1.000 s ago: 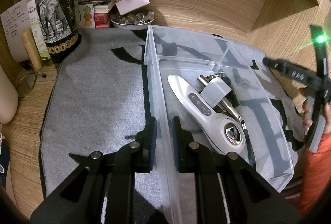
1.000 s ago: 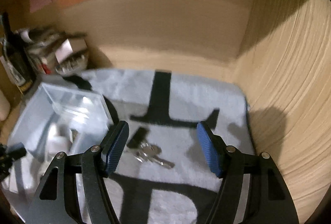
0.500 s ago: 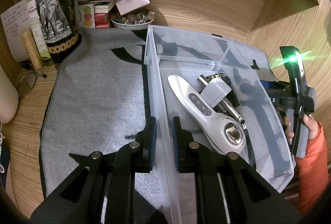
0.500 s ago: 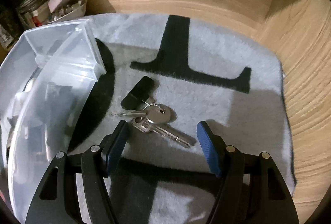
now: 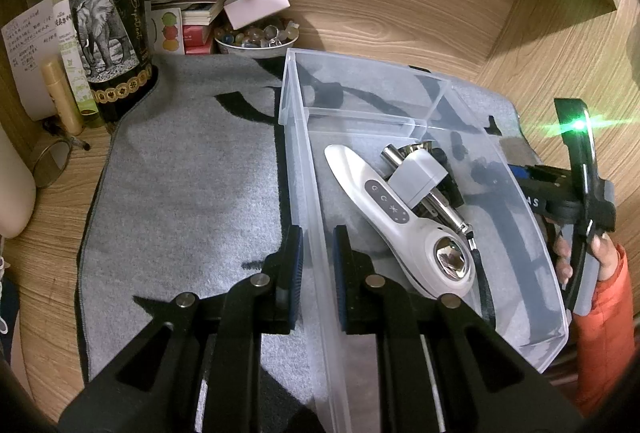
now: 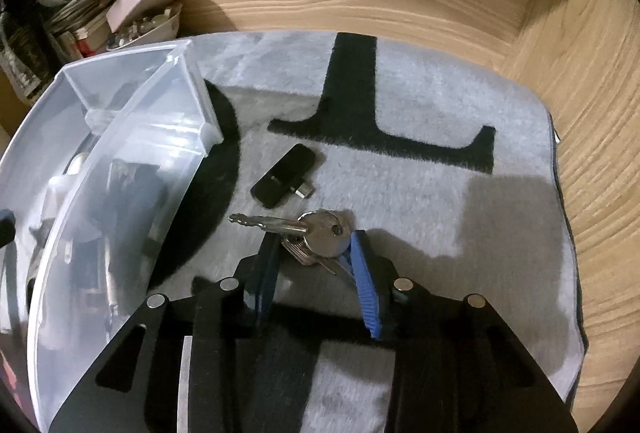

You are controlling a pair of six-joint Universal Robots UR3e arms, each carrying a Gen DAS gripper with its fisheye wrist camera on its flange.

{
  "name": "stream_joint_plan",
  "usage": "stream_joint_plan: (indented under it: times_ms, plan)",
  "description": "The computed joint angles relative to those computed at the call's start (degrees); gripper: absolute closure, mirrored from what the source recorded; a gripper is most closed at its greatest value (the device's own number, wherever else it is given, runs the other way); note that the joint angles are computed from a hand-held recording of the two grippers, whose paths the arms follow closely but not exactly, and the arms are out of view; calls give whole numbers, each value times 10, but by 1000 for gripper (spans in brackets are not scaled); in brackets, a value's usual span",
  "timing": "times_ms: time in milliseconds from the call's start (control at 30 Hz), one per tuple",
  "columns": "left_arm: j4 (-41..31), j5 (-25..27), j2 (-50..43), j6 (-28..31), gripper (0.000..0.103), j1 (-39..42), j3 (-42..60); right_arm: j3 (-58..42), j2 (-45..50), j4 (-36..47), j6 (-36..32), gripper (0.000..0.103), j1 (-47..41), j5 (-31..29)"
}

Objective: Organize rigid objects
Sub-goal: 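Lift the keys and carry them over the clear box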

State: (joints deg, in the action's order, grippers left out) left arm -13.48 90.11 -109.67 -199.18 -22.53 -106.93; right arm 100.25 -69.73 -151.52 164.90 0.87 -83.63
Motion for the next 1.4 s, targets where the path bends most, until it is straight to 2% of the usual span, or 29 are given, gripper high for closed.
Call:
stream_joint_plan:
  times_ms: [367,833,1400]
  plan:
    - [-1,1,0,1,90,0,0,66,-58,-30,-1,71,-3,11]
    - [1,-1,3,4,90,3,-5,59,-131,-61,2,71,22,23]
    - [1,-1,3,4,90,3,-5,47,-123,-73,-19,71,118,34]
